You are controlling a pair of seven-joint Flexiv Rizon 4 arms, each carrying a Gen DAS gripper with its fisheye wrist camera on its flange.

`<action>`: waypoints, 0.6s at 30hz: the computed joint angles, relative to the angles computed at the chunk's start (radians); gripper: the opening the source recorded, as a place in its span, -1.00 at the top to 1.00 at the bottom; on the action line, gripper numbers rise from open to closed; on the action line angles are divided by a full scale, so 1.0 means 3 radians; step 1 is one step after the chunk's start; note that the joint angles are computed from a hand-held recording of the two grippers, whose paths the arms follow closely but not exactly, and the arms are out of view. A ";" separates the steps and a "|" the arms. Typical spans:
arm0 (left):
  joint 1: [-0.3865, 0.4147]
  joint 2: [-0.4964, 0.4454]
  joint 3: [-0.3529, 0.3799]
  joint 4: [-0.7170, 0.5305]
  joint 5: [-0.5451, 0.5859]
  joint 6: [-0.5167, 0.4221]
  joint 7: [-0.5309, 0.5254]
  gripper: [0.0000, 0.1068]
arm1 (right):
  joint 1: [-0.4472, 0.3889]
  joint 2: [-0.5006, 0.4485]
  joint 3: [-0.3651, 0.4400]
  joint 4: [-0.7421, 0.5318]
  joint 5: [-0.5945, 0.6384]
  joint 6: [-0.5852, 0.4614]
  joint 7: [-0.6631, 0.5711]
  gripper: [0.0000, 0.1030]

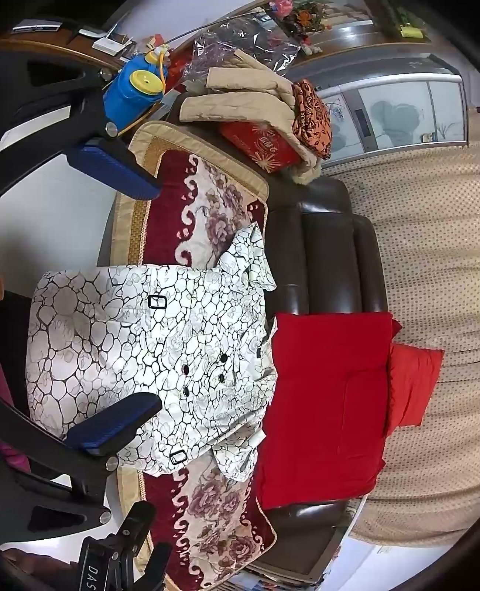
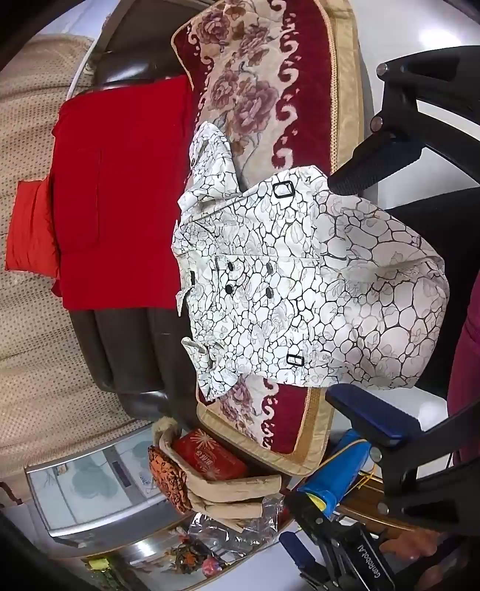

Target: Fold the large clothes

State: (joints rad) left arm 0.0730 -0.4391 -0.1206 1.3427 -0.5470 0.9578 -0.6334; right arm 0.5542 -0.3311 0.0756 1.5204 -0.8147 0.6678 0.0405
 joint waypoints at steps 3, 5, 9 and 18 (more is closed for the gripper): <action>-0.0004 -0.0016 0.0004 -0.0025 0.0022 -0.0018 -0.0010 -0.93 | -0.0003 0.0003 -0.0009 0.0008 -0.0023 -0.0010 0.0011 -1.00; -0.0011 -0.0037 0.0012 -0.0055 0.0047 -0.0030 -0.0032 -0.93 | -0.0002 -0.0007 -0.0016 0.0015 -0.0047 -0.0003 0.0033 -1.00; -0.0005 -0.0042 -0.0018 -0.0023 0.0025 0.0026 0.0007 -0.93 | -0.0011 -0.0002 -0.0007 0.0013 -0.0021 0.0000 0.0021 -1.00; -0.0013 -0.0076 -0.0003 -0.0086 0.0079 -0.0016 -0.0036 -0.93 | -0.0021 -0.0014 -0.0031 0.0012 -0.0005 0.0042 0.0041 -1.00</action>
